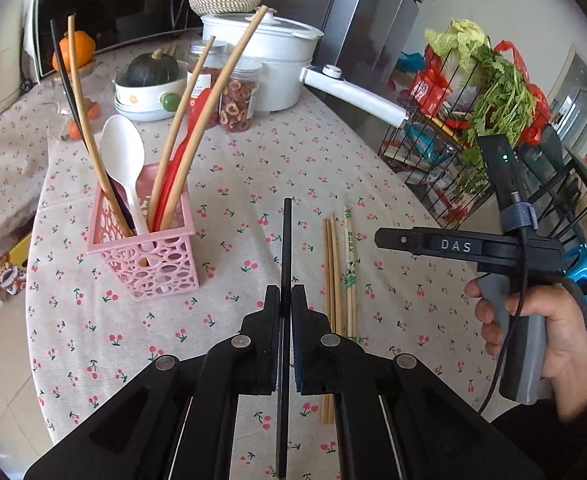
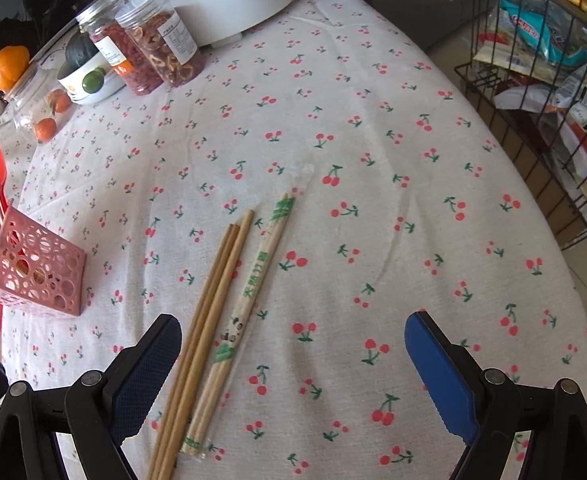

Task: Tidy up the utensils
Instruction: 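Lift the black chopstick with the left tool while the right tool grasps a wooden chopstick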

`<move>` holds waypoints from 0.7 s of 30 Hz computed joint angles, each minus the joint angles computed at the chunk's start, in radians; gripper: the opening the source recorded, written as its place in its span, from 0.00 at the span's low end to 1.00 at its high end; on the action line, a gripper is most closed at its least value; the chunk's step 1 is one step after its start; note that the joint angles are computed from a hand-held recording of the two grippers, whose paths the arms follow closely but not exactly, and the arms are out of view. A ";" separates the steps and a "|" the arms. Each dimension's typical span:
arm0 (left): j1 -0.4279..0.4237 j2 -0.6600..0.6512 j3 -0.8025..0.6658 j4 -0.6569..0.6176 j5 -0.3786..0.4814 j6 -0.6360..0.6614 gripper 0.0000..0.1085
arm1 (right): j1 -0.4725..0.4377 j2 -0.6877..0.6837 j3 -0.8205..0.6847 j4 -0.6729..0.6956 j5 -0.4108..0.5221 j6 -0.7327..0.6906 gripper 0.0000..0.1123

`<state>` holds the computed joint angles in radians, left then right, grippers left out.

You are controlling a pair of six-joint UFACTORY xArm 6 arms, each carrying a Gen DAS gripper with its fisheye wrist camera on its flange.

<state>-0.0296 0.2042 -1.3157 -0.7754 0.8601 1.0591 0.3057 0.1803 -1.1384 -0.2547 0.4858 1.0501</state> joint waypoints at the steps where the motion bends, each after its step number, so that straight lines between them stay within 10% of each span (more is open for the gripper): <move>1: 0.013 0.003 -0.008 -0.011 0.016 0.006 0.05 | -0.002 0.011 -0.005 0.032 -0.020 -0.022 0.67; 4: 0.044 0.016 -0.029 -0.032 0.047 0.019 0.05 | -0.004 0.054 -0.034 0.123 -0.054 -0.092 0.31; 7: 0.065 0.037 -0.051 -0.041 0.073 0.026 0.05 | -0.003 0.101 -0.078 0.156 -0.056 -0.120 0.20; 21: 0.085 0.131 -0.148 -0.029 0.135 -0.001 0.05 | 0.005 0.259 -0.268 0.157 0.069 -0.156 0.10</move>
<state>0.0550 0.3349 -1.4637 -0.8040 0.9952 1.0579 0.3105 0.4394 -1.4063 -0.0976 0.5551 0.8945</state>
